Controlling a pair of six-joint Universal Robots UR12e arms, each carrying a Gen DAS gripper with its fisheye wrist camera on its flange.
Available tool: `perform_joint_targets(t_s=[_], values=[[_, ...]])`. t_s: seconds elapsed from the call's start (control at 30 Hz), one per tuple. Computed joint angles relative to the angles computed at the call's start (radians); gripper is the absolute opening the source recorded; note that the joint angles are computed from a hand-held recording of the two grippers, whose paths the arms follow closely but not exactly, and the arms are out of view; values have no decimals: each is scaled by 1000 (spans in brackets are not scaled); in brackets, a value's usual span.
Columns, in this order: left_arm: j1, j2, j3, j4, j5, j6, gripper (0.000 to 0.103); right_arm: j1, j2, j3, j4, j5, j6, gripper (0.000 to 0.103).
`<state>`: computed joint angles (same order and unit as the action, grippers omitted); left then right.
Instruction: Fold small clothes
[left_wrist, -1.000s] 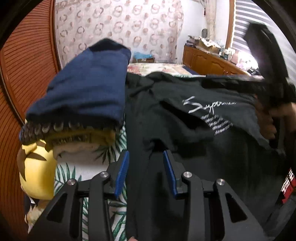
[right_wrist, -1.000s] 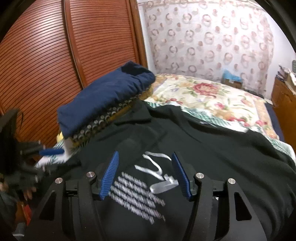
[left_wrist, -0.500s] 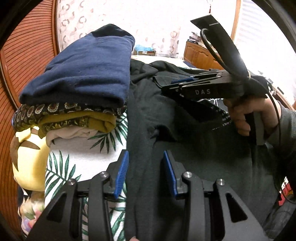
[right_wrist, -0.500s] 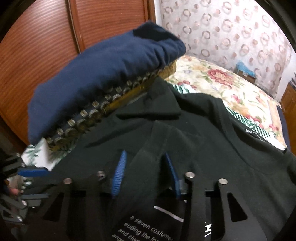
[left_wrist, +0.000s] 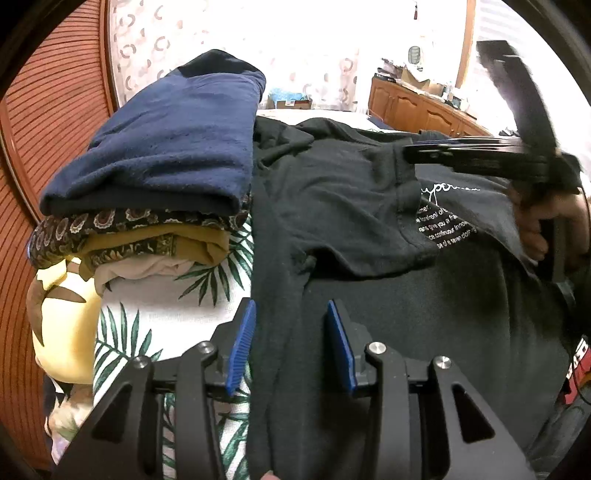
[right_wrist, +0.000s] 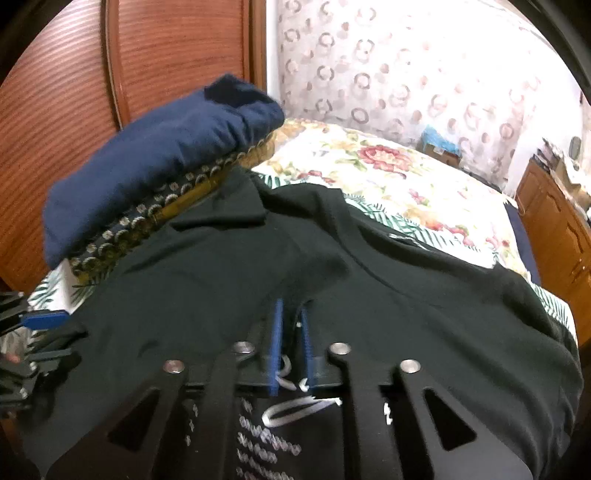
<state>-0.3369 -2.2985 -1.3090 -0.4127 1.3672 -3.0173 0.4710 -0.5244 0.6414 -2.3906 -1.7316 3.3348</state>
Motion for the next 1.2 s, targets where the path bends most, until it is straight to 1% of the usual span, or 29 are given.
perform_joint_targets(t_s=[0.03,0.07,0.1,0.13,0.2,0.27,0.37,0.47,0.57,0.67,0.77,0.93,1.0,1.1,1.2], values=[[0,0,0,1,2,2,39,0,-11,16,-9,1,1,26],[-1,1,-1,7,7,3,39,-3,-28,45,-29,1,0,39],[-3,3,-4,20,17,4,39,-5,-46,78,-55,1,2,44],[-5,5,-7,31,21,4,39,-9,-72,126,-90,8,8,44],[-6,14,-14,57,3,-3,39,-14,-120,212,-147,13,22,46],[-11,18,-14,71,-5,-4,39,-17,-164,291,-196,2,35,46],[-25,17,1,77,-19,13,39,-25,-228,404,-253,-19,63,47],[-41,2,37,59,-32,30,39,-33,-290,511,-298,-59,92,47],[-57,-21,83,33,-42,38,39,-37,-348,609,-333,-138,109,47],[-73,-48,133,1,-50,49,39,-45,-393,685,-355,-200,133,48],[-86,-74,177,-34,-61,54,39,-63,-444,771,-371,-236,176,50],[-105,-116,252,-103,-53,71,39,-98,-505,871,-349,-290,243,50],[-109,-131,278,-134,-57,71,39,-113,-521,899,-338,-289,277,50],[-114,-140,295,-160,-45,80,39,-137,-540,938,-336,-257,331,50],[-117,-144,301,-172,-40,86,39,-155,-550,955,-339,-215,359,50]])
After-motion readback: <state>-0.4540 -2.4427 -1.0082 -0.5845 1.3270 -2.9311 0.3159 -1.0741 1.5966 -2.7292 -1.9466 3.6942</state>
